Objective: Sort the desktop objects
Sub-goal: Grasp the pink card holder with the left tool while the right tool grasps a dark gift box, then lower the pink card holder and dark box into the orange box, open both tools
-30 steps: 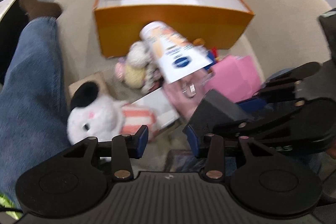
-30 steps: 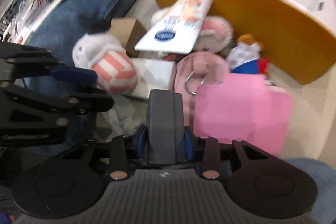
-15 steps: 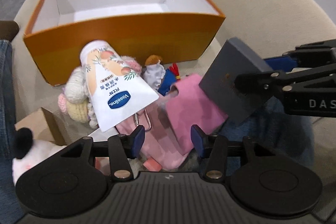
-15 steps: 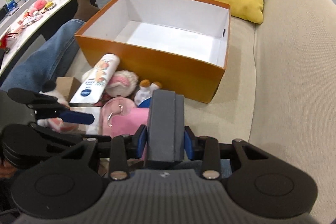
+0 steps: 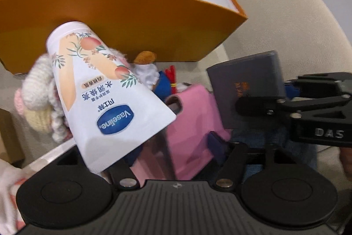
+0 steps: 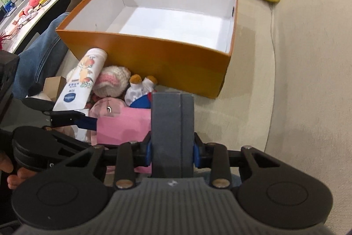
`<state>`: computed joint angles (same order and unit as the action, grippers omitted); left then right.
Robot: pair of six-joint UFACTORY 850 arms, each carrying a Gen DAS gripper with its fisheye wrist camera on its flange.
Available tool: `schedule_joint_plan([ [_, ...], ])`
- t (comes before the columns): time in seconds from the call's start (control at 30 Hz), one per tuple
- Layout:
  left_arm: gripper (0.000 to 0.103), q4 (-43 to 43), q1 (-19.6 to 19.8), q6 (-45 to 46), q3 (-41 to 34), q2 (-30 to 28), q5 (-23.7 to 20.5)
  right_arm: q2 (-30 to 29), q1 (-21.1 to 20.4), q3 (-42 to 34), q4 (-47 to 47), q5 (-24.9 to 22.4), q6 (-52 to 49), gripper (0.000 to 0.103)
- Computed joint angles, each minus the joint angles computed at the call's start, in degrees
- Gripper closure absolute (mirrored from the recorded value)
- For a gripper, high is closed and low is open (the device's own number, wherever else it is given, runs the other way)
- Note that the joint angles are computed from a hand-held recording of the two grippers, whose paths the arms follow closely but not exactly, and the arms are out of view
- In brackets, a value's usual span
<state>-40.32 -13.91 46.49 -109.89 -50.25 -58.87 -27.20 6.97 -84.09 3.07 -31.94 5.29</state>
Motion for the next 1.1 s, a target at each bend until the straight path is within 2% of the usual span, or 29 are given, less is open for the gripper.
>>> schedule_joint_plan([
  [0.07,0.045,0.0,-0.3,1.7,1.9,1.9,2.2,0.2,-0.4,0.3,0.5,0.3,0.4,0.067],
  [0.17,0.062,-1.8,-0.4,4.2,3.9,4.0,3.5,0.6,-0.5,0.6,-0.7,0.3,2.4,0.067],
  [0.27,0.071,-4.1,-0.5,7.4,6.0,5.7,5.3,1.2,-0.6,1.5,-1.2,0.6,3.5,0.067],
  [0.37,0.081,-7.1,-0.3,8.4,5.9,6.2,4.2,2.2,-0.7,2.8,-1.5,1.8,5.2,0.067],
  [0.43,0.084,-9.4,-0.2,10.1,6.4,6.8,3.4,3.2,-0.6,3.5,-3.0,2.5,7.9,0.067],
  [0.67,0.085,-13.5,-0.5,15.4,8.5,10.8,5.7,7.9,0.0,6.9,-9.9,5.9,16.3,0.067],
  [0.8,0.085,-13.3,-0.8,15.4,7.0,12.1,9.4,9.1,-0.1,6.6,-9.5,6.9,17.0,0.067],
  [1.0,0.085,-11.5,0.7,13.2,-1.3,10.5,12.4,7.4,1.0,1.6,-9.3,9.6,15.0,0.067],
  [1.1,0.085,-8.4,0.9,9.4,-8.9,6.8,12.6,4.5,1.6,-3.7,-5.5,10.3,10.1,0.067],
])
